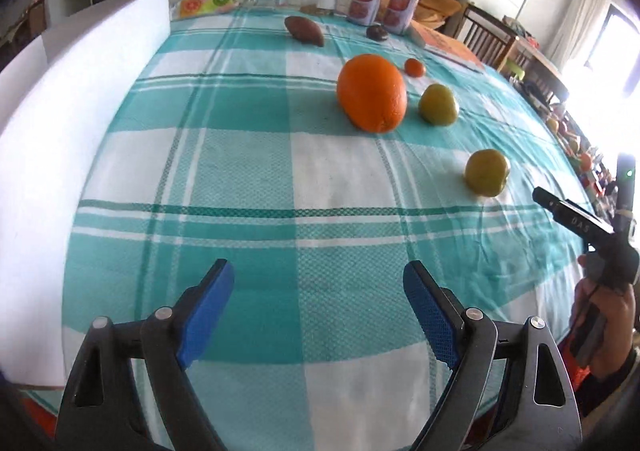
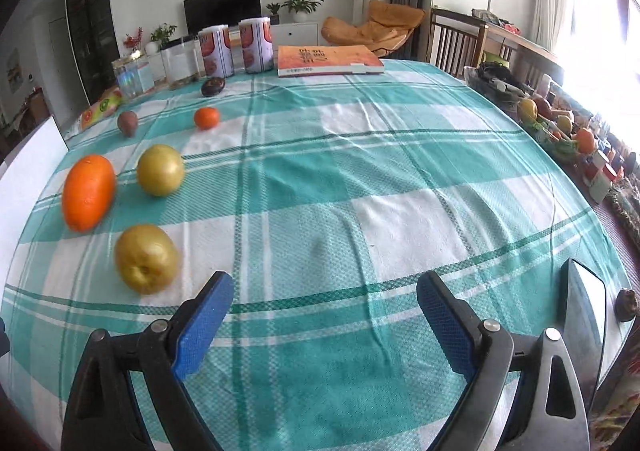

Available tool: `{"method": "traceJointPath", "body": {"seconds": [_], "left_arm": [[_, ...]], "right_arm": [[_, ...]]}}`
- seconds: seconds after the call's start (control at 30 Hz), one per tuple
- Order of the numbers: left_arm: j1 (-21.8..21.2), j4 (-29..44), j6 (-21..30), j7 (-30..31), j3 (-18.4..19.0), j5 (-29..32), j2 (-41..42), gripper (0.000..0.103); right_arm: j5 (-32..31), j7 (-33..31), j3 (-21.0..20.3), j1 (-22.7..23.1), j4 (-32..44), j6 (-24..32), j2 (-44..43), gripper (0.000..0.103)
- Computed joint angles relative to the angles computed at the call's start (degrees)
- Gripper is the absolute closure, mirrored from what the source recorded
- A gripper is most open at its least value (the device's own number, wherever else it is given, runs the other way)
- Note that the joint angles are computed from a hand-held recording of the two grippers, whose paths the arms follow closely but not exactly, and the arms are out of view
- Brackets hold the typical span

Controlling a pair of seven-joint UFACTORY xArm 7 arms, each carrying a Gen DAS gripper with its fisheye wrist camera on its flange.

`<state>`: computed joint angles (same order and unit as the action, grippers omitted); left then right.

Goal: Organize fruits

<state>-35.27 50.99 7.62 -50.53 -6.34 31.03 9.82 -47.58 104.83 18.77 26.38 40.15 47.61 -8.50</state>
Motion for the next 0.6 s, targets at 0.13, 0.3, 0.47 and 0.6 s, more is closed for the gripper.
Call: {"method": "traceJointPath", "body": {"seconds": [0.13, 0.3, 0.47, 0.6], "left_arm": [[-5.61, 7.71, 3.05, -10.64, 7.06, 16.13, 5.54, 0.015], [-4.11, 11.72, 2.15, -10.86, 7.76, 17.75, 9.95, 0.015], [-5.10, 13.08, 1.77, -11.07, 9.16, 18.15, 11.26, 0.013], [-5.74, 13.87, 3.73, -10.51, 9.17, 17.80, 11.70, 0.008]], "right_arm": [[-2.96, 1.05, -1.69, -1.56, 0.38, -2.87, 3.51, 0.010], [-2.47, -0.30, -4.37, -1.76, 1.83, -6.53, 6.91, 0.006], [-2.17, -1.40, -5.20, -1.14, 2.71, -6.57, 7.96, 0.000], [-2.08, -1.24, -5.42, -0.86, 2.78, -6.46, 7.99, 0.000]]}}
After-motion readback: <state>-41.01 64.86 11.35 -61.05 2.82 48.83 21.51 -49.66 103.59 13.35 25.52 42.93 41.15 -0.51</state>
